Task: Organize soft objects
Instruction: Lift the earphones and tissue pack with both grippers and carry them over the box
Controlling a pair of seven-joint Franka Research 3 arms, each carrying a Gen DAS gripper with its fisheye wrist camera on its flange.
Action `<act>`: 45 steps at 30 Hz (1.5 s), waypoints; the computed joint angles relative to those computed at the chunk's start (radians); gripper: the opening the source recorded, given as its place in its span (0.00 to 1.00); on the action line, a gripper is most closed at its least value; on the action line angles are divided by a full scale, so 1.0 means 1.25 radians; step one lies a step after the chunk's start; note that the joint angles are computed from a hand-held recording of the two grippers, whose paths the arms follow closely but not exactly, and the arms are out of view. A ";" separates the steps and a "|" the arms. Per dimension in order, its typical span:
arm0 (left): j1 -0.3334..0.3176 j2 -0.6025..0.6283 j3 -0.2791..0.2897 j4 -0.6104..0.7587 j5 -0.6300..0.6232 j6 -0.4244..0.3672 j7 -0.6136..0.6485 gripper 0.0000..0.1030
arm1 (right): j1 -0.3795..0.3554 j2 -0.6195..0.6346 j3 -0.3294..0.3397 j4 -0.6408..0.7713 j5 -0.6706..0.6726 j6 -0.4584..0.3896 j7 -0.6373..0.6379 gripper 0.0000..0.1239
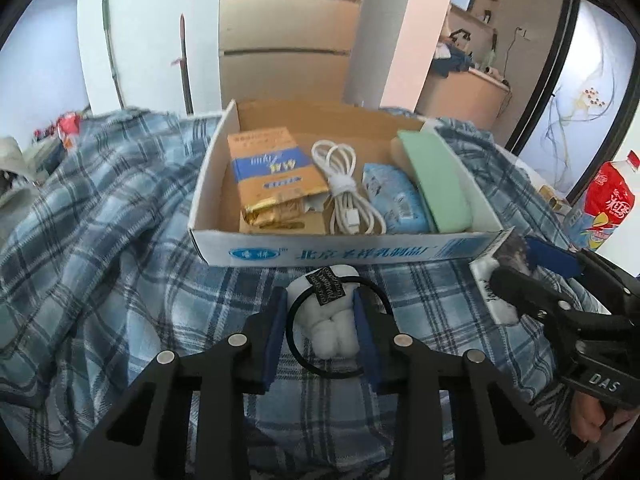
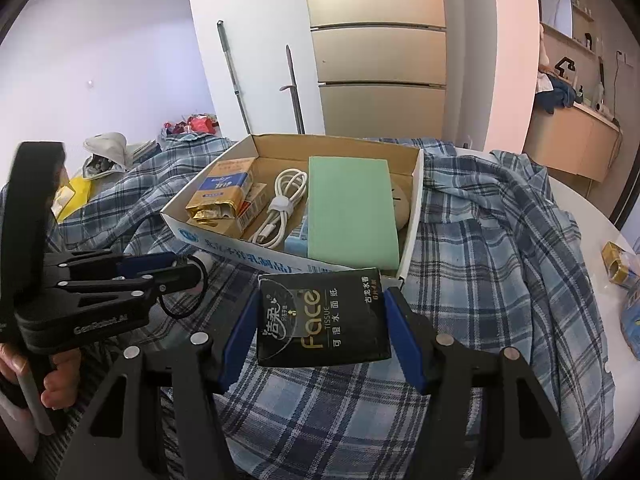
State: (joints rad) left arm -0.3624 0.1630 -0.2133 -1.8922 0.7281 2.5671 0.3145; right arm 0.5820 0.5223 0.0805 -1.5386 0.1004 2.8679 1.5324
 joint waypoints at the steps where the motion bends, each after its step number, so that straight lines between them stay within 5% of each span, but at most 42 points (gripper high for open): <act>1: -0.004 -0.003 0.002 -0.001 0.018 0.000 -0.011 0.34 | 0.000 0.000 -0.001 0.000 0.000 0.000 0.000 0.50; 9: -0.019 -0.045 0.001 -0.026 0.249 0.020 -0.171 0.34 | 0.005 -0.008 -0.007 -0.015 -0.005 0.024 0.006 0.50; 17: -0.015 -0.055 -0.014 -0.018 0.285 -0.012 -0.199 0.34 | 0.017 -0.022 -0.022 -0.032 -0.017 0.053 0.018 0.50; 19: -0.011 -0.068 -0.016 -0.019 0.286 -0.006 -0.206 0.34 | -0.018 -0.029 0.020 -0.025 0.014 0.032 -0.015 0.50; 23: -0.018 -0.075 -0.028 0.019 0.314 -0.061 -0.159 0.34 | -0.007 -0.055 -0.004 -0.033 0.011 0.057 0.004 0.50; 25: -0.005 -0.085 -0.024 0.023 0.301 -0.005 -0.150 0.34 | -0.011 -0.067 -0.004 -0.038 0.013 0.072 0.003 0.50; 36: -0.011 -0.085 -0.039 0.109 0.392 -0.103 -0.156 0.34 | 0.083 -0.081 -0.137 -0.005 -0.086 0.181 0.118 0.50; 40: -0.021 -0.044 -0.036 0.196 0.344 -0.155 -0.079 0.34 | 0.165 -0.035 -0.254 0.092 -0.136 0.189 0.199 0.50; 45: -0.029 -0.017 0.000 0.270 0.408 -0.118 -0.120 0.34 | 0.198 0.058 -0.339 0.268 -0.153 0.142 0.344 0.50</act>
State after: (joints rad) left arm -0.3986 0.1416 -0.2137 -1.5545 1.2385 2.4193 0.1647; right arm 0.8296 0.5951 -0.3429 -1.2030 -0.0915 3.0458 1.9618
